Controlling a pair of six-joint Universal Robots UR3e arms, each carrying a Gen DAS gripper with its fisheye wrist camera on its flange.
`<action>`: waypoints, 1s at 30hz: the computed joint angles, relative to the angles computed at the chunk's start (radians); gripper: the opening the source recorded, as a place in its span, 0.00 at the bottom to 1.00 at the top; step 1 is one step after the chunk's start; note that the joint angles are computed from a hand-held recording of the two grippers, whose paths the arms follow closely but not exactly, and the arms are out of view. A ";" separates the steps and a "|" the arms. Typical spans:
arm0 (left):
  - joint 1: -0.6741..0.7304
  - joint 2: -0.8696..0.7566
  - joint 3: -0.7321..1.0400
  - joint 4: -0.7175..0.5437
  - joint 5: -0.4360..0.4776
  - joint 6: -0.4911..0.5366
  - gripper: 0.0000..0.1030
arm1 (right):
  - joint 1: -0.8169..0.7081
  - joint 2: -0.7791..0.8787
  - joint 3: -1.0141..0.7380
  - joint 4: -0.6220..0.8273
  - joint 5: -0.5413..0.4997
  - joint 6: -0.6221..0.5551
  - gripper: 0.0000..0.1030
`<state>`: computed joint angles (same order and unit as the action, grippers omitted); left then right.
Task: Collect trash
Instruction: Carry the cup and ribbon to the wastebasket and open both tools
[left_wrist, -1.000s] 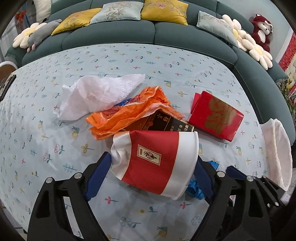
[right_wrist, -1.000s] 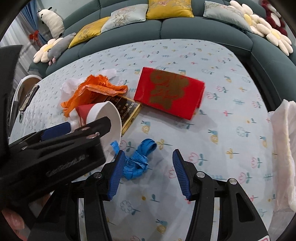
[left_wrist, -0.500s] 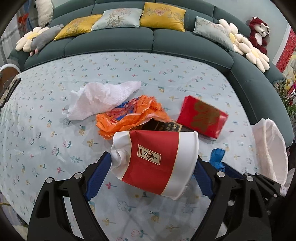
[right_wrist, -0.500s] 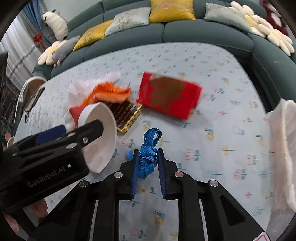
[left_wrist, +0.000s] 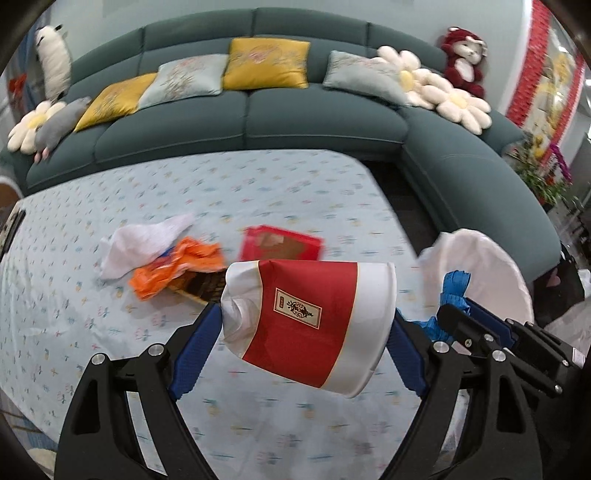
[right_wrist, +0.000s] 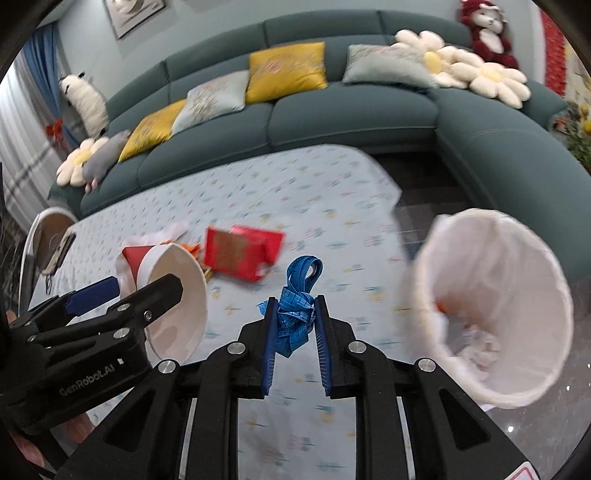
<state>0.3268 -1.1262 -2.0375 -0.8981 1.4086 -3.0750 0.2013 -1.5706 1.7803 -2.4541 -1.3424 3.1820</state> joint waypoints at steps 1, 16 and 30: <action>-0.036 -0.014 0.016 0.006 0.017 -0.020 0.78 | -0.032 -0.033 0.022 0.006 0.011 -0.012 0.18; -0.478 -0.281 0.266 0.065 0.222 -0.201 0.79 | -0.491 -0.374 0.226 0.163 0.206 -0.230 0.18; -0.671 -0.527 0.497 0.047 0.282 -0.232 0.79 | -0.741 -0.441 0.280 0.245 0.305 -0.361 0.18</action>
